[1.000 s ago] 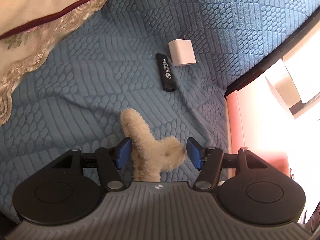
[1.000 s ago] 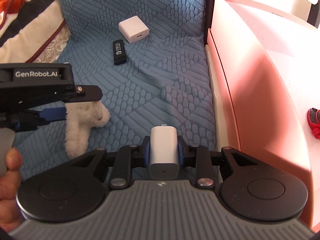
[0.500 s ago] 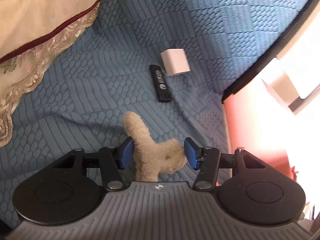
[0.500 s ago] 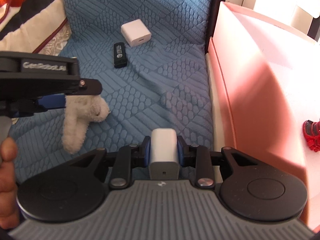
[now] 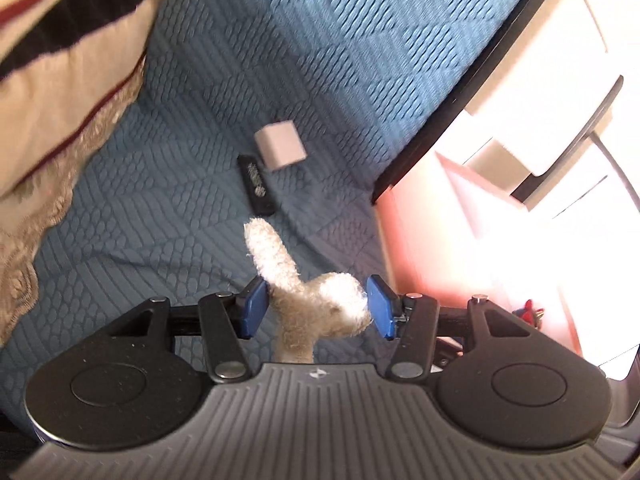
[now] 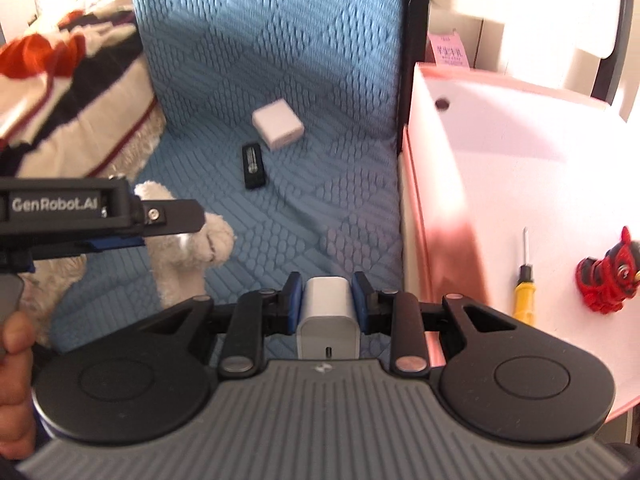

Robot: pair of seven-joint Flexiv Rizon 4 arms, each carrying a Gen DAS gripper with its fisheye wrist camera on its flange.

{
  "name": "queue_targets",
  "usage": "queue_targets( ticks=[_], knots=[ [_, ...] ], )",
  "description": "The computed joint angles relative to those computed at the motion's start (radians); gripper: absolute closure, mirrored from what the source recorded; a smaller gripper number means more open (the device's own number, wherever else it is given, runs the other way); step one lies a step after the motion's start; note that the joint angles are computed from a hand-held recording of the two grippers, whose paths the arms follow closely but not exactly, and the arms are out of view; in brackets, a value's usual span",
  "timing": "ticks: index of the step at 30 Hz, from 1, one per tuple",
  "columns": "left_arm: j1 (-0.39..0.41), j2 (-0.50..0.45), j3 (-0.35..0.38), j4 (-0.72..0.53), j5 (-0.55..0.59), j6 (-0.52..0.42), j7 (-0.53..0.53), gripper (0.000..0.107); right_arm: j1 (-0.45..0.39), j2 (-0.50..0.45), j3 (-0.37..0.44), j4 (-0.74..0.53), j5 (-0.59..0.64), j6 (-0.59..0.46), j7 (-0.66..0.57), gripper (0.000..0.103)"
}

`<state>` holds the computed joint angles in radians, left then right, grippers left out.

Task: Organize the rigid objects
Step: 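Carry the fluffy toy and white charger toward the pink box with both grippers, then lower the fluffy toy and charger into the pink box with both grippers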

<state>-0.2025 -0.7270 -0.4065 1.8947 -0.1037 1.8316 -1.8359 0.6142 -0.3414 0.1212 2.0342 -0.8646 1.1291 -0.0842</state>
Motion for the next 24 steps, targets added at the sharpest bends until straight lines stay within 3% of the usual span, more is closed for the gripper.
queue_targets(
  ticks=[3,10,11,13,21,24],
  knots=[
    [0.047,0.019,-0.056,0.014,0.027,-0.006,0.012,0.048,-0.013,0.035,-0.004,0.011,-0.015,0.006,-0.001,0.073],
    [-0.002,0.064,-0.033,-0.015,0.012,-0.014,0.014,0.048,-0.059,0.094,-0.002,0.015,-0.060,0.016,0.019,0.073],
    [-0.012,0.067,-0.027,-0.025,0.005,-0.022,0.013,0.048,-0.068,0.101,0.000,0.013,-0.060,0.018,0.015,0.077],
    [-0.030,0.073,-0.020,-0.051,0.000,-0.047,0.029,0.048,-0.081,0.117,0.003,0.011,-0.068,0.015,0.013,0.095],
    [-0.108,0.043,0.012,-0.136,-0.044,-0.081,0.074,0.048,-0.129,0.136,0.023,0.012,-0.026,-0.007,-0.023,0.093],
    [-0.102,0.025,-0.001,-0.122,-0.049,-0.080,0.083,0.048,-0.130,0.139,0.033,0.030,-0.006,0.000,-0.035,0.093]
  ],
)
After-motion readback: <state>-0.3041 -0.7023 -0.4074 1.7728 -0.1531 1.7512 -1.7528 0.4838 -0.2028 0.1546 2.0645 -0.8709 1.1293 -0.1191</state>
